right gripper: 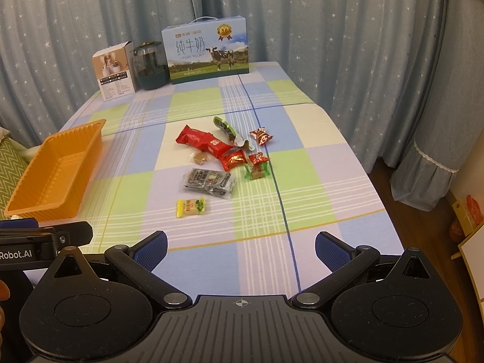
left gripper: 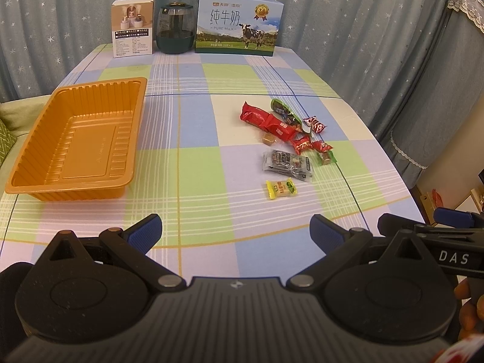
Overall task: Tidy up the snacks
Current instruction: 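Grasp the yellow-green candy with the left gripper while the right gripper approaches the nut packet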
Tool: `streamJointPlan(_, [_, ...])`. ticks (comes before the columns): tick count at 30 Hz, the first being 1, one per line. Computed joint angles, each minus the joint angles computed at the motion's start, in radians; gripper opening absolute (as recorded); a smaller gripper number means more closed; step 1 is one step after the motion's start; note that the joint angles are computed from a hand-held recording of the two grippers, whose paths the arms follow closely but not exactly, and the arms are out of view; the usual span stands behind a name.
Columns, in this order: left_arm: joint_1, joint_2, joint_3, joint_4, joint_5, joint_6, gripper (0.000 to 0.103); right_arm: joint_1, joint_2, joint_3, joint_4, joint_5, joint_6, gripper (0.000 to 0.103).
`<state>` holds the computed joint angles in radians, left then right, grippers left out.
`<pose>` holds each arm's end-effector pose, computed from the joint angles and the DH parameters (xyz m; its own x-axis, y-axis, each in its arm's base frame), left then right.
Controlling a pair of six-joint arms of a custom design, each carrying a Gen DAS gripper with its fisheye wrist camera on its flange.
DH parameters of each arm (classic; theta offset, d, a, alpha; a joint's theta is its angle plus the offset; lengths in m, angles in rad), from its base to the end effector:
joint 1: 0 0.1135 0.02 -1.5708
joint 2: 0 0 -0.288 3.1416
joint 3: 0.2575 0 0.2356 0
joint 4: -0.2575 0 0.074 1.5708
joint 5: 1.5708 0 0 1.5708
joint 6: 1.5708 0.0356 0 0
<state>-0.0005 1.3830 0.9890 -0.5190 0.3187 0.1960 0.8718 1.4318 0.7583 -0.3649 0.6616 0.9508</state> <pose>0.2655 -0.0113 0.2791 -0.7388 0.1853 -0.6480 0.3425 0.9313 -0.1241 0.1759 0.1753 0.2156 -0.6504 0.2243 -0.7258 0.2169 0.9705 0.1056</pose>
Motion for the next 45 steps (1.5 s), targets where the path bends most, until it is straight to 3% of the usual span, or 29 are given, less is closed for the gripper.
streamJointPlan(11, [-0.013, 0.074, -0.028, 0.088, 0.017, 0.031, 0.1, -0.095, -0.002, -0.107, 0.175, -0.034, -0.06, 0.103])
streamJointPlan(17, [-0.063, 0.205, -0.024, 0.21, 0.049, 0.139, 0.092, -0.191, 0.026, -0.15, 0.318, -0.079, -0.142, 0.103])
streamJointPlan(20, [-0.088, 0.297, 0.006, 0.248, 0.074, 0.197, 0.085, -0.246, 0.058, -0.155, 0.376, -0.116, -0.183, 0.101])
streamJointPlan(21, [-0.096, 0.328, 0.021, 0.257, 0.08, 0.21, 0.083, -0.261, 0.068, -0.157, 0.392, -0.128, -0.193, 0.093])
streamJointPlan(23, [-0.115, 0.387, 0.046, 0.282, 0.081, 0.237, 0.077, -0.293, 0.091, -0.152, 0.412, -0.161, -0.206, 0.086])
streamJointPlan(26, [-0.149, 0.467, 0.091, 0.307, 0.067, 0.282, 0.066, -0.334, 0.132, -0.147, 0.461, -0.19, -0.233, 0.086])
streamJointPlan(35, [-0.22, 0.605, 0.185, 0.362, 0.037, 0.418, 0.058, -0.405, 0.214, -0.126, 0.542, -0.256, -0.253, 0.086])
streamJointPlan(41, [-0.216, 0.661, 0.241, 0.335, 0.078, 0.453, 0.04, -0.418, 0.226, -0.12, 0.556, -0.262, -0.259, 0.086])
streamJointPlan(45, [-0.21, 0.661, 0.247, 0.306, 0.115, 0.442, 0.021, -0.432, 0.243, -0.11, 0.567, -0.281, -0.283, 0.086])
